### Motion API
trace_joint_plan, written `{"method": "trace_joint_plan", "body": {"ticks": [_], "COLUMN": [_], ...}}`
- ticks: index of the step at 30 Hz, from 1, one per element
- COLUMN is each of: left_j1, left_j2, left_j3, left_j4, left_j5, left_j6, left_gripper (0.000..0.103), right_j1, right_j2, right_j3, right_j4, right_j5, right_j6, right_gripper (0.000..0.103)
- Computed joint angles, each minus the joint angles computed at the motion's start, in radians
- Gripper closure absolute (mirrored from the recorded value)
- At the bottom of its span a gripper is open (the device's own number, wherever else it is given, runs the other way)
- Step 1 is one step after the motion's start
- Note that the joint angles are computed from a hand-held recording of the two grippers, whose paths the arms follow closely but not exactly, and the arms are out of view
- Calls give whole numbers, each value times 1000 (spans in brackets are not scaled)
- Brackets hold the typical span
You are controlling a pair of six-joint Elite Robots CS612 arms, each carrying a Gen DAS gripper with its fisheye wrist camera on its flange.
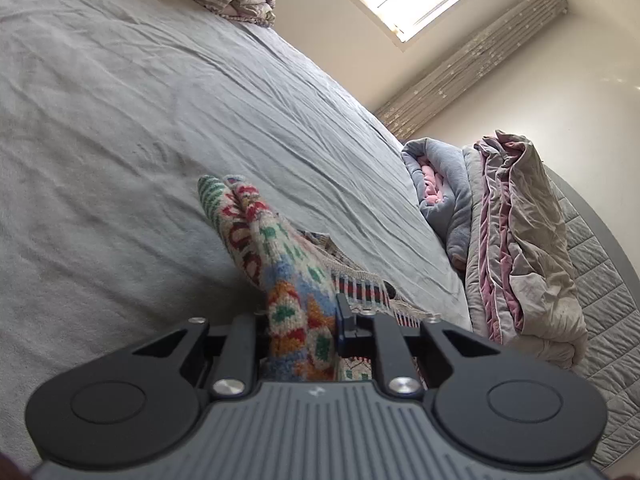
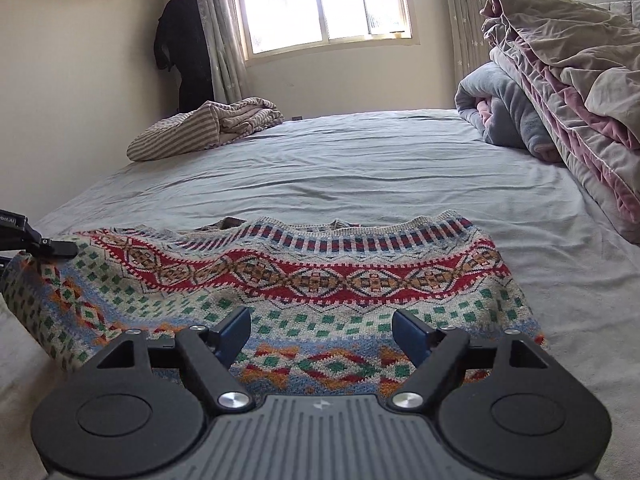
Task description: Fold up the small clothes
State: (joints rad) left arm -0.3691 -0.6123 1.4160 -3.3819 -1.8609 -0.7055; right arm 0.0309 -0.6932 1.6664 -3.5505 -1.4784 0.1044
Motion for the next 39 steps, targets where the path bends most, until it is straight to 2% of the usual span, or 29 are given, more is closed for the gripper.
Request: {"method": "trace_joint_plan", "body": {"ticks": [4, 11, 16, 18, 20, 23, 25, 27, 29, 30, 32, 34, 37, 39], "left_j1": [-32, -76, -119, -135, -151, -171, -178, -177, -179, -178, -177, -177, -169, -166], "left_j2": [-25, -35, -11, 6, 31, 64, 86, 108, 106, 99, 77, 46, 7, -17], "left_j3": [-2, -38, -106, -137, -178, -230, -264, -293, -289, -275, -236, -189, -136, -105], "left_j4": [7, 27, 80, 105, 148, 228, 314, 386, 416, 388, 318, 249, 188, 190], "left_j5": [33, 8, -33, -46, -68, -69, -88, -135, -153, -166, -177, -148, -112, -62], "left_j6": [70, 109, 140, 151, 144, 177, 200, 189, 178, 186, 227, 250, 289, 333], "left_gripper": [88, 88, 89, 92, 94, 94, 95, 96, 96, 90, 67, 46, 40, 38], "right_j1": [1, -1, -12, -19, -26, -40, -55, -69, -84, -94, -114, -136, -163, -170], "right_j2": [-1, -11, -21, -28, -36, -43, -48, -49, -47, -46, -41, -32, -6, 9], "right_j3": [0, 0, 10, 17, 25, 36, 44, 47, 51, 53, 58, 59, 48, 34], "right_j4": [14, 88, 88, 87, 84, 79, 92, 96, 93, 89, 70, 36, -28, -44], "right_j5": [24, 32, 38, 30, 10, -22, -6, 15, 51, 77, 145, 229, 353, 415], "right_j6": [-4, -10, 20, 23, 27, 47, 76, 104, 139, 163, 221, 299, 468, 532], "right_gripper": [24, 25, 25, 25, 25, 25, 24, 24, 24, 24, 24, 24, 33, 38]}}
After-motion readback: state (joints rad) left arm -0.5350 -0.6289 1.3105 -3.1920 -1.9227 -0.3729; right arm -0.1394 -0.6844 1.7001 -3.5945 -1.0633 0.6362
